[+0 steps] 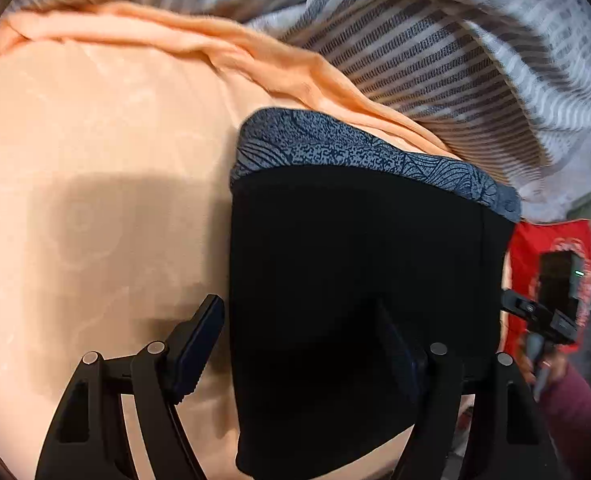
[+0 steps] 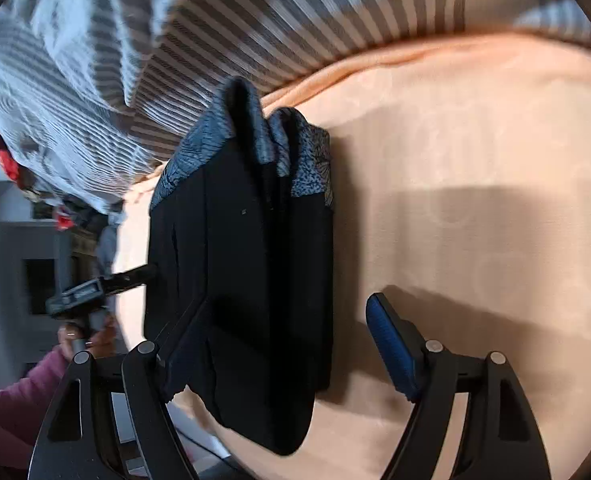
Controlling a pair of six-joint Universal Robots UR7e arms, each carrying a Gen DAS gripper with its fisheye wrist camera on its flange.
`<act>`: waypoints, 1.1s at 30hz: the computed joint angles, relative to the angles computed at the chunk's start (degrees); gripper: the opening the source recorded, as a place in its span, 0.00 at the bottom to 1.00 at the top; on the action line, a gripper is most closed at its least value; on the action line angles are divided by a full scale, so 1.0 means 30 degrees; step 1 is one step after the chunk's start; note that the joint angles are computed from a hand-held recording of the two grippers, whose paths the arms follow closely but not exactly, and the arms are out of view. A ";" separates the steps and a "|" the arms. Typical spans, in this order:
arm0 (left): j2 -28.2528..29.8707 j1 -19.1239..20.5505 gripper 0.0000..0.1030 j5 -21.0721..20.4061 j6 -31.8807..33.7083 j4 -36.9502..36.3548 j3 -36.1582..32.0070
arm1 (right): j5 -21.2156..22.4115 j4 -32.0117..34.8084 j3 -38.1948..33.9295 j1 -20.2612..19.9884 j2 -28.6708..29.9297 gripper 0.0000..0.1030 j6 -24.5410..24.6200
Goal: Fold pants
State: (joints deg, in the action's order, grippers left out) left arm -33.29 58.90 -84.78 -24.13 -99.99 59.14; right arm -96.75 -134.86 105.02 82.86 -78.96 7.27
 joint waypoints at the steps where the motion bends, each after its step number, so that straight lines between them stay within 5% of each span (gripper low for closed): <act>1: 0.0116 0.0216 0.75 -0.0571 0.0224 -0.0140 -0.0084 | 0.0799 -0.0081 0.0058 -0.0357 0.0013 0.79 -0.0193; 4: 0.0397 0.0507 0.86 -0.1214 0.0669 -0.0321 -0.0196 | 0.2822 -0.0465 0.0149 -0.1273 0.0220 0.79 -0.0745; 9: 0.0671 0.0344 0.86 -0.1253 0.0416 -0.1504 0.0331 | 0.4690 -0.1041 0.0011 -0.1729 0.0852 0.78 -0.0637; 11: 0.0565 -0.0049 0.86 -0.0364 0.0116 -0.1878 0.0654 | 0.4300 -0.0813 -0.0275 -0.1413 0.1236 0.76 -0.0044; 17: -0.0076 -0.1028 0.67 0.1218 0.0011 -0.2192 0.1173 | 0.3406 -0.1088 -0.0280 -0.0539 0.1132 0.47 0.1016; 25: -0.1404 -0.2101 0.63 0.1495 -0.0568 -0.2334 0.2094 | 0.4060 -0.1469 0.0889 -0.0083 -0.0328 0.44 0.2005; 33: -0.3333 -0.3535 0.63 0.1556 -0.2045 -0.2886 0.5309 | 0.3965 -0.1040 0.3147 0.0265 -0.2953 0.44 0.2318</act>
State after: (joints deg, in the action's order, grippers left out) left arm -43.28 48.29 -80.11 -30.26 -108.65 75.06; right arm -84.85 -137.98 114.46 83.65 -87.82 14.22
